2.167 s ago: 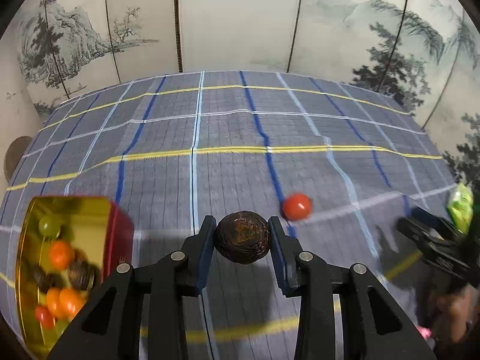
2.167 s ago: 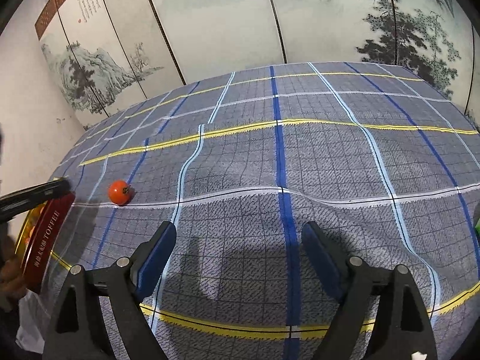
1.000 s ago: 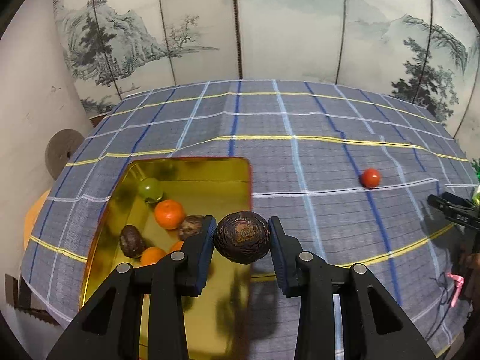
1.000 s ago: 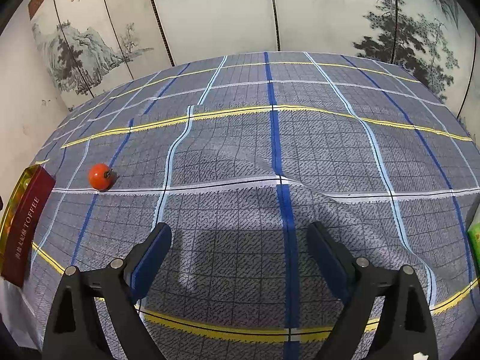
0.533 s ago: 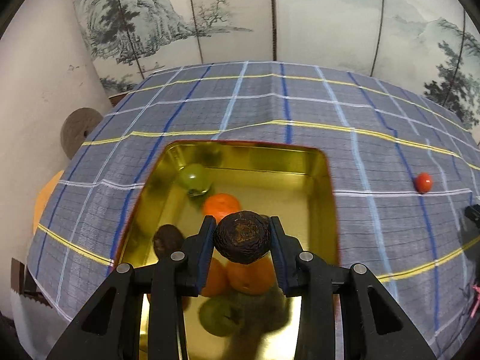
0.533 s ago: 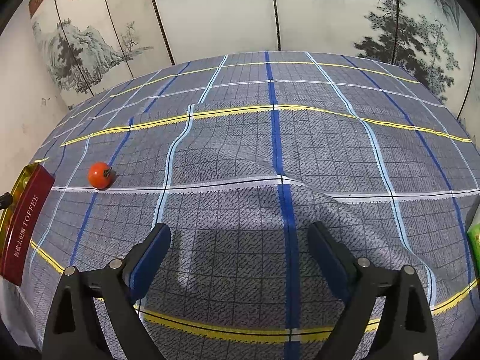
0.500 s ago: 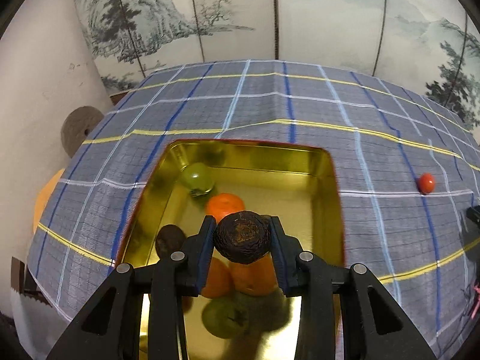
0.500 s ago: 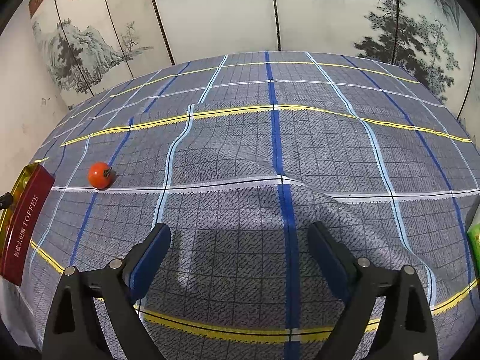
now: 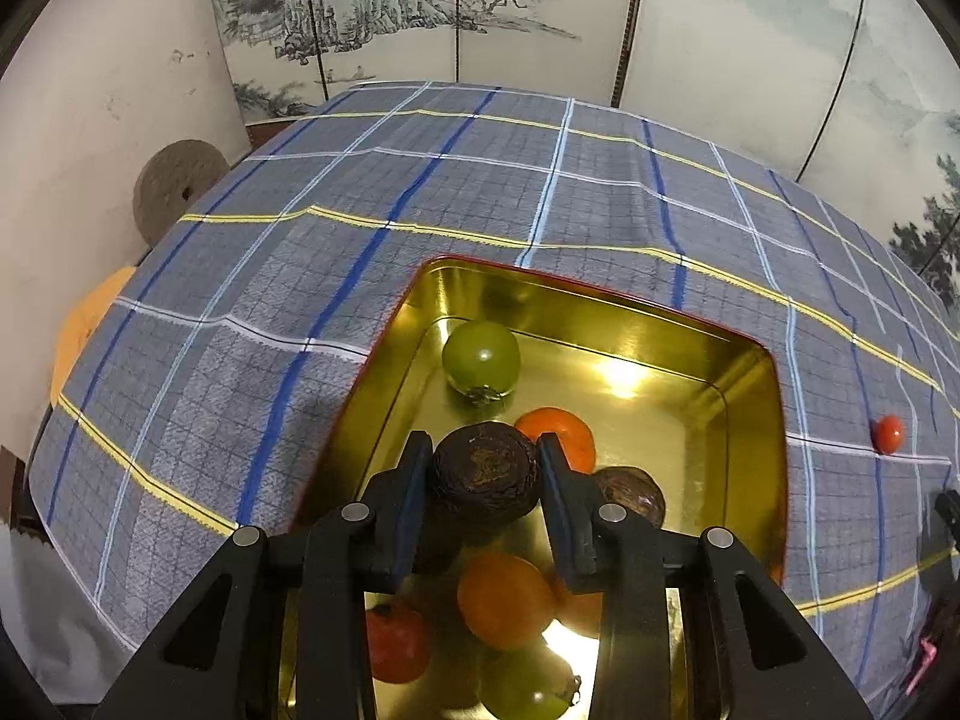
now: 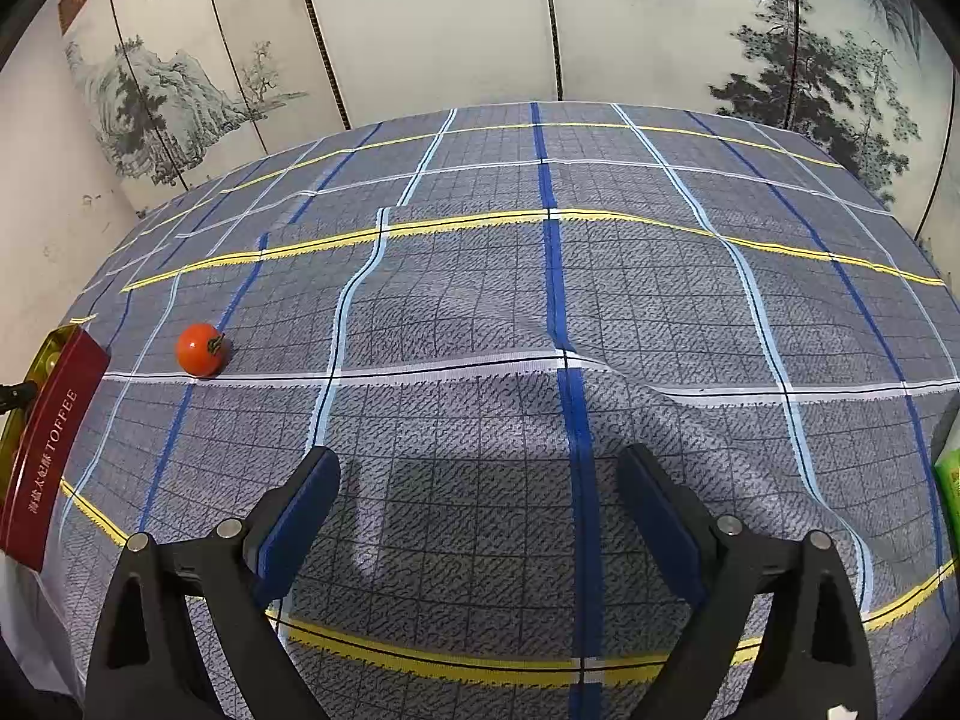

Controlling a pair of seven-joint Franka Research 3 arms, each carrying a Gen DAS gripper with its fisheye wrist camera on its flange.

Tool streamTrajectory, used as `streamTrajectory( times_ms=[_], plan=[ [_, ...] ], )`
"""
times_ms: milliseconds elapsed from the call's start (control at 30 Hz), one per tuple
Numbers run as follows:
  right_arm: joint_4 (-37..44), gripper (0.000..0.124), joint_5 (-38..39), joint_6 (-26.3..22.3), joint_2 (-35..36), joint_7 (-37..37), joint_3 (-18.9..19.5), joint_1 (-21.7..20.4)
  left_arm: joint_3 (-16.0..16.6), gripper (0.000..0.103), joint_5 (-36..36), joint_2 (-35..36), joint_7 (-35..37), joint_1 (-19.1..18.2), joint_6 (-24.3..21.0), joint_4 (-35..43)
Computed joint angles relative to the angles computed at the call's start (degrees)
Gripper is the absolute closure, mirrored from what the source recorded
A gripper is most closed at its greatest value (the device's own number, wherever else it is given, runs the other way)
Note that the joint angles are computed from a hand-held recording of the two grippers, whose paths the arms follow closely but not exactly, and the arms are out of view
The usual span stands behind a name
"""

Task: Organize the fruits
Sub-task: 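Lower the brown fruit into the tin and open the left gripper, then reach the right gripper to the red tomato and grasp it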

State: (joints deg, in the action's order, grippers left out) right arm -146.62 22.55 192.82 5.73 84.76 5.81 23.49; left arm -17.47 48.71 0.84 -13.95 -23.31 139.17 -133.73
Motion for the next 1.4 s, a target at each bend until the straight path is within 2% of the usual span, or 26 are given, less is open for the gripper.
streamTrajectory(
  times_ms=[1000, 1067, 1233, 1300, 1400],
  plan=[
    [0.4, 0.030, 2.8, -0.1, 0.3, -2.4, -1.3, 2.1, 0.2, 0.065, -2.7, 0.5, 0.9, 0.0, -1.6, 0.4],
    [0.5, 0.029, 3.5, -0.2, 0.4, -3.1, -1.8, 2.9, 0.2, 0.063, -2.8, 0.4, 0.8, 0.0, -1.5, 0.3],
    [0.9, 0.029, 5.3, -0.5, 0.5, -4.9, -3.1, 4.4, -0.1, 0.045, -1.2, 0.0, -0.6, -0.4, -3.2, 0.5],
    [1.3, 0.029, 7.6, -0.9, 0.6, -6.9, -5.3, 7.1, -0.3, 0.042, -0.7, 0.1, -0.8, -0.6, -4.5, 1.0],
    [1.6, 0.028, 9.6, -1.0, 0.8, -8.6, -6.7, 8.8, -0.6, 0.042, -0.2, 0.2, -0.8, -1.0, -6.1, 1.5]
  ],
)
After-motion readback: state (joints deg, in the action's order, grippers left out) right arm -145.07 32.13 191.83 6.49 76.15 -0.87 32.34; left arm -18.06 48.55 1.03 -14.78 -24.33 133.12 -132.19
